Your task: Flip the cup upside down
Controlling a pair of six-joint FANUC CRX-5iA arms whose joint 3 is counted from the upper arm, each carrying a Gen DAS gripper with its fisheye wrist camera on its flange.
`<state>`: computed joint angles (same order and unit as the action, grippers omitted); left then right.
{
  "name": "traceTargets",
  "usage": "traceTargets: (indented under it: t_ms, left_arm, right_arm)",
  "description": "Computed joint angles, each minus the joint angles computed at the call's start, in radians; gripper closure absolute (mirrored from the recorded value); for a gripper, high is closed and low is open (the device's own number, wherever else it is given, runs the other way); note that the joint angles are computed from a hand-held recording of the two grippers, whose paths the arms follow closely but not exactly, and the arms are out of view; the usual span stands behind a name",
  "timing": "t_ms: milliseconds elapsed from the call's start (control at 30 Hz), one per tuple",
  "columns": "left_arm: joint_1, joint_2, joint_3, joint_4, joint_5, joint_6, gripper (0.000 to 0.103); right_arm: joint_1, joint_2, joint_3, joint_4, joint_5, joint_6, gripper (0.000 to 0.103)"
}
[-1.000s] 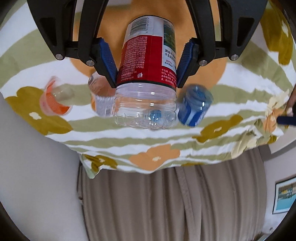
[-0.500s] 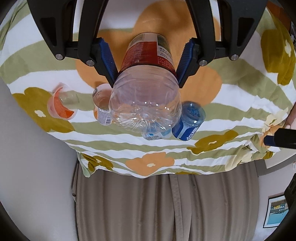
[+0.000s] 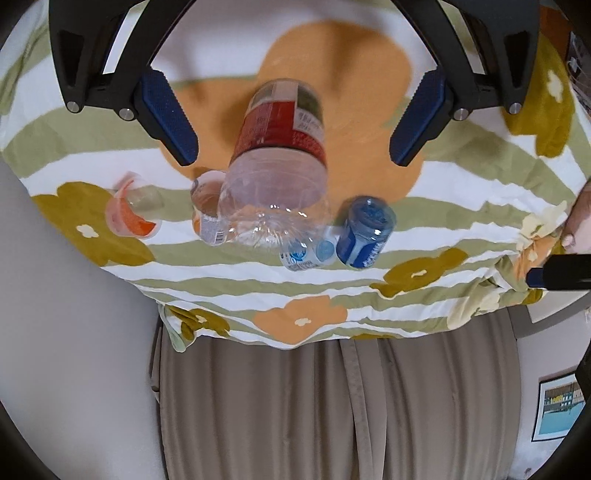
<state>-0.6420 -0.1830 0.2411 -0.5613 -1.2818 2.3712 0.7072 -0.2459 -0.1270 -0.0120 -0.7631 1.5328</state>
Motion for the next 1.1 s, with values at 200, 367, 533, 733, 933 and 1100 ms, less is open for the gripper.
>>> traceTargets:
  t_ms: [200, 367, 533, 733, 933, 1100]
  left_arm:
    - [-0.229, 0.022, 0.114, -0.331, -0.085, 0.105, 0.000]
    - [-0.427, 0.068, 0.208, -0.602, -0.167, 0.143, 0.000]
    - [-0.523, 0.106, 0.253, -0.696, -0.204, 0.171, 0.000]
    - [-0.576, 0.132, 0.269, -0.726, -0.227, 0.164, 0.000]
    - [-0.581, 0.132, 0.264, -0.729, -0.232, 0.176, 0.000]
    - [-0.583, 0.132, 0.266, -0.723, -0.240, 0.176, 0.000]
  right_arm:
    - [0.149, -0.144, -0.046, 0.438, -0.031, -0.389, 0.000]
    - [0.253, -0.235, -0.117, 0.822, -0.079, -0.668, 0.000]
    - [0.286, -0.265, -0.120, 0.914, -0.171, -0.777, 0.000]
    - [0.299, -0.307, -0.154, 0.941, -0.227, -0.827, 0.000]
    - [0.303, -0.332, -0.157, 0.931, -0.255, -0.846, 0.000]
    - [0.306, -0.337, -0.152, 0.935, -0.264, -0.854, 0.000]
